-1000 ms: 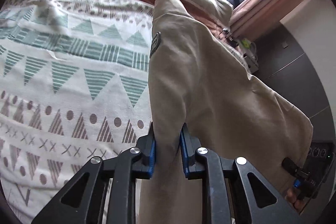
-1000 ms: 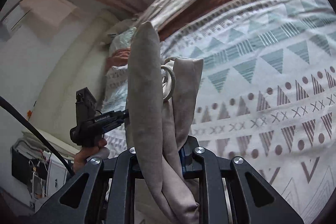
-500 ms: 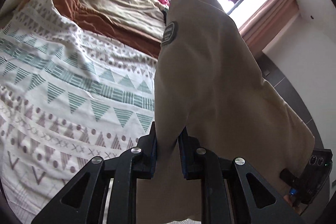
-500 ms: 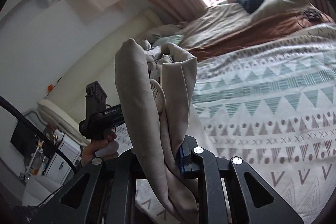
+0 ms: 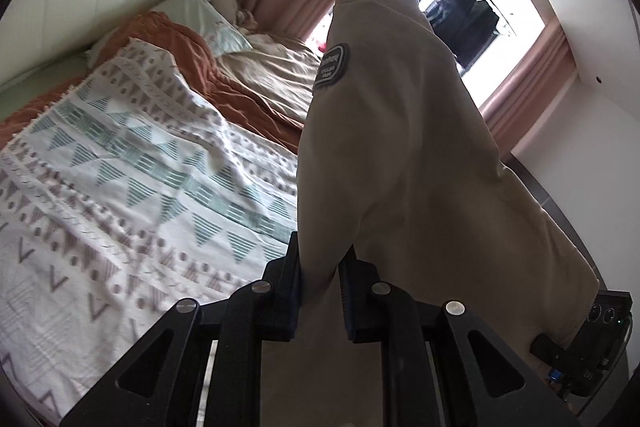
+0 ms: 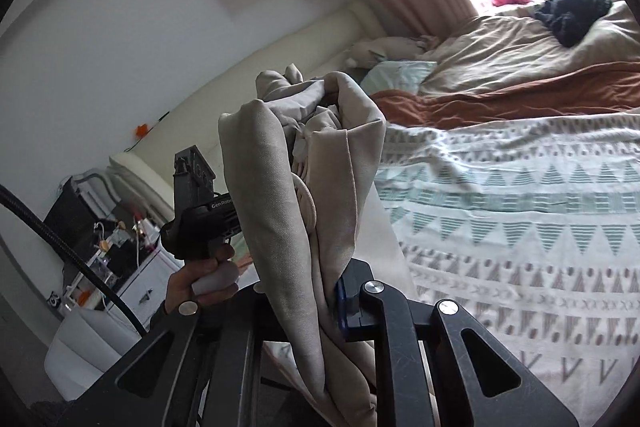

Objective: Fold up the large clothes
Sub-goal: 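Lift the folded jacket off the bed with both tools and carry it toward the headboard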

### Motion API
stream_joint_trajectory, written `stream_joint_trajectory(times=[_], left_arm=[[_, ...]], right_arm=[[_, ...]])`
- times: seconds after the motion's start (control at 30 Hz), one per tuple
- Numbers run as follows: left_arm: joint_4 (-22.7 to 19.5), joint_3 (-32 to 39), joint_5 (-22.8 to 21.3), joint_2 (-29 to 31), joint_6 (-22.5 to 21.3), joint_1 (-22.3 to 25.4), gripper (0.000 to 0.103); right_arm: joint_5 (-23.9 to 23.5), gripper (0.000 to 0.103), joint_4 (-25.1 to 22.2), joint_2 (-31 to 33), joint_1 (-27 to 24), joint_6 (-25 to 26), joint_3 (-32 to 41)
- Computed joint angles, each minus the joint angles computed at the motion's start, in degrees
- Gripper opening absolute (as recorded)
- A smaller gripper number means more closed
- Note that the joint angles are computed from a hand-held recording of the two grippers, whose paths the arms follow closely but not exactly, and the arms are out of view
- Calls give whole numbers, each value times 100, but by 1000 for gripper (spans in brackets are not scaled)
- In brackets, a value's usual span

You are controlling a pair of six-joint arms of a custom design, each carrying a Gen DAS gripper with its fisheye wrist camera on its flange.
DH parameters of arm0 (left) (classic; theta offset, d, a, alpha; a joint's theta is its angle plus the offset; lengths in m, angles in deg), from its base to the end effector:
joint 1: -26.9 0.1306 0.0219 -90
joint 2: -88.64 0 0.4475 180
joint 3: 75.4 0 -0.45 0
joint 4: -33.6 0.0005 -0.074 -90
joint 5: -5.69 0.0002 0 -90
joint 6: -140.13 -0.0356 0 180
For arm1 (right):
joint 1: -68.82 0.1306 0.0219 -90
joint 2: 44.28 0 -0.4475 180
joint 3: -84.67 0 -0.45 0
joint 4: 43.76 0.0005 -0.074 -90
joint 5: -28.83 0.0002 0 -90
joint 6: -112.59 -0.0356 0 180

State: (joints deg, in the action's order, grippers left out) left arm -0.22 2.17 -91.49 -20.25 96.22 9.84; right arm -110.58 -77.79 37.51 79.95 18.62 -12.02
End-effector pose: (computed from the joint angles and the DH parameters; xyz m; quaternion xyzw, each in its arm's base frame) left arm 0.4038 -0.1198 0.5542 -0.2452 0.8172 -0.2261 0.4700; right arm 0.4753 0.1206 0.5331 -0.2503 0.7824 0.4207 0.3850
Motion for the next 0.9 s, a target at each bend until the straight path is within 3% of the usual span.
stream_joint_trajectory(times=[0.3, 0.4, 0.5, 0.7, 0.9], left_arm=[[-651, -585, 80, -1137, -469, 1113, 17], [-810, -738, 188, -1469, -680, 1537, 17], [-1031, -873, 623, -1830, -721, 2161, 17], [-1640, -906, 742, -2323, -1141, 3025, 17], [-2094, -988, 1329, -2732, -1599, 4340, 17]], right_arm=[[307, 11, 119, 789, 1286, -175, 706], [223, 11, -98, 1161, 1610, -78, 1081], [259, 11, -304, 1614, 2003, -63, 1565], [362, 11, -922, 2460, 2720, 167, 2637], [296, 11, -1302, 3174, 3211, 181, 3580]])
